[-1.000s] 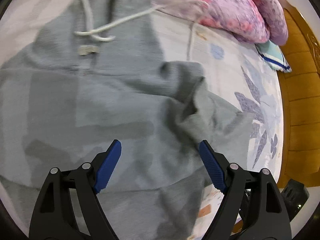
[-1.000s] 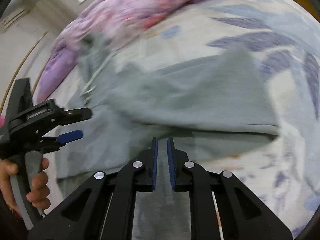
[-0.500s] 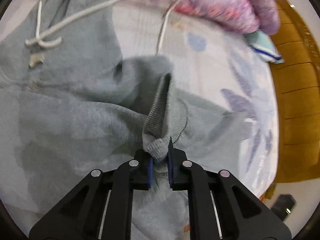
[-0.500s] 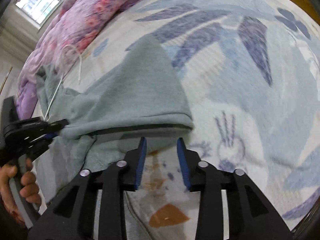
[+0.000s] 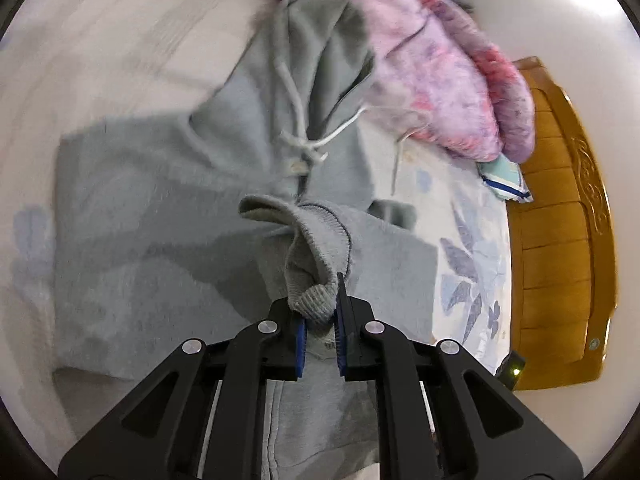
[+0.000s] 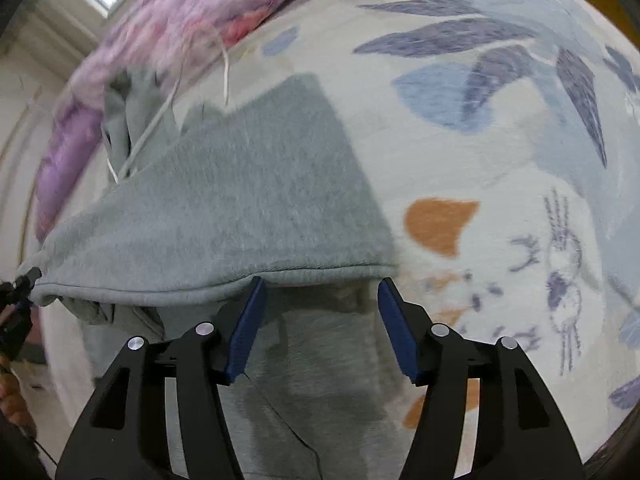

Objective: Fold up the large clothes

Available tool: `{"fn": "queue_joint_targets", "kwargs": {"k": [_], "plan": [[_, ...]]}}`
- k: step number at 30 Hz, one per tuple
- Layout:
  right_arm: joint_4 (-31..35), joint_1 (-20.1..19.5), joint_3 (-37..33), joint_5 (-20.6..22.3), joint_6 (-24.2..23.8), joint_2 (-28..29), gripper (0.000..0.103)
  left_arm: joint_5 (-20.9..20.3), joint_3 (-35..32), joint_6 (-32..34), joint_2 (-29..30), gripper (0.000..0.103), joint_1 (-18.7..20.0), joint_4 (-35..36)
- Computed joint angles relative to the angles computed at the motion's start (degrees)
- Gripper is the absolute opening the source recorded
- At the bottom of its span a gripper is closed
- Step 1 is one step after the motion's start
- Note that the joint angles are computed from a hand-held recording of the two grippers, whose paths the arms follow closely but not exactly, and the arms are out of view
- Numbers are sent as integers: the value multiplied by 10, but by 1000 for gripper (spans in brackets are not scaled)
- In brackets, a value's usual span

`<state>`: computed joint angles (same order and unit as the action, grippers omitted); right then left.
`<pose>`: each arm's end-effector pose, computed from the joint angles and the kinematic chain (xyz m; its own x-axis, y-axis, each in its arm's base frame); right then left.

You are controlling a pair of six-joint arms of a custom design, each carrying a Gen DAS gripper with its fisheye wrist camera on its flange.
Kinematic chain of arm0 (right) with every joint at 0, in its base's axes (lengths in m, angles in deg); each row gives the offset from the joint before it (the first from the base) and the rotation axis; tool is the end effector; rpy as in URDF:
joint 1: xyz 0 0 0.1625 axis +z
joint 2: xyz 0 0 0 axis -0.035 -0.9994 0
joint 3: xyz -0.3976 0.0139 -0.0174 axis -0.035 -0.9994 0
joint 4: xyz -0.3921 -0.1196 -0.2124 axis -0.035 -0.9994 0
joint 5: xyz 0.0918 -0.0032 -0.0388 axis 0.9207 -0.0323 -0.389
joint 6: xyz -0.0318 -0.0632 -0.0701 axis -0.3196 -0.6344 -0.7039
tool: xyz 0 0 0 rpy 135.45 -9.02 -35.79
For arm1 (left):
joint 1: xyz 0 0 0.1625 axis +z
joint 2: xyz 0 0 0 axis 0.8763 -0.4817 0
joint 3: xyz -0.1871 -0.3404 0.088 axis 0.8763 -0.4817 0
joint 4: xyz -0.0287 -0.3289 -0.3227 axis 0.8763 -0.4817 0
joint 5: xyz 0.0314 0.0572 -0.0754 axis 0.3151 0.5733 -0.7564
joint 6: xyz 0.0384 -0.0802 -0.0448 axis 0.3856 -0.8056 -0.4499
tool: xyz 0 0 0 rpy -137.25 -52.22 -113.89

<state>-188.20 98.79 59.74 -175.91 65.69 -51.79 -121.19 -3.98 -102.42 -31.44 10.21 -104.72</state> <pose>0.1612 -0.7237 0.1656 -0.8114 0.4616 0.3585 0.2050 0.7992 -0.5651 -0.1191 -0.8386 0.2723 -0.9881 -0.0031 -0.1541 0.0305 0.9761 -0.2150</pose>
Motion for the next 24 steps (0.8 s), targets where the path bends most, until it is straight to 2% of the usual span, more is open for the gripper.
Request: {"fn": "queue_joint_targets", "kwargs": {"k": [2, 4, 8, 10, 17, 18, 20, 22, 24], "plan": [[-3, 12, -9, -14, -11, 9, 56, -7, -7, 15, 12, 11, -3, -3], [-15, 23, -17, -1, -46, 13, 55, -39, -15, 26, 24, 11, -5, -9], [-59, 31, -32, 95, -94, 17, 56, -57, -36, 72, 49, 11, -25, 0], [-54, 36, -63, 130, -124, 34, 56, -66, -45, 75, 61, 12, -32, 11], [13, 50, -158, 127, -253, 96, 54, -75, -62, 65, 75, 12, -37, 35], [11, 50, -161, 124, -261, 100, 52, -75, -63, 64, 74, 12, -37, 36], [17, 42, -164, 152, -258, 99, 31, -75, -65, 68, 77, 12, -38, 37], [28, 35, -167, 169, -261, 96, 20, -77, -68, 66, 80, 12, -38, 40], [39, 29, -172, 174, -263, 98, 17, -76, -69, 66, 83, 15, -40, 44]]}}
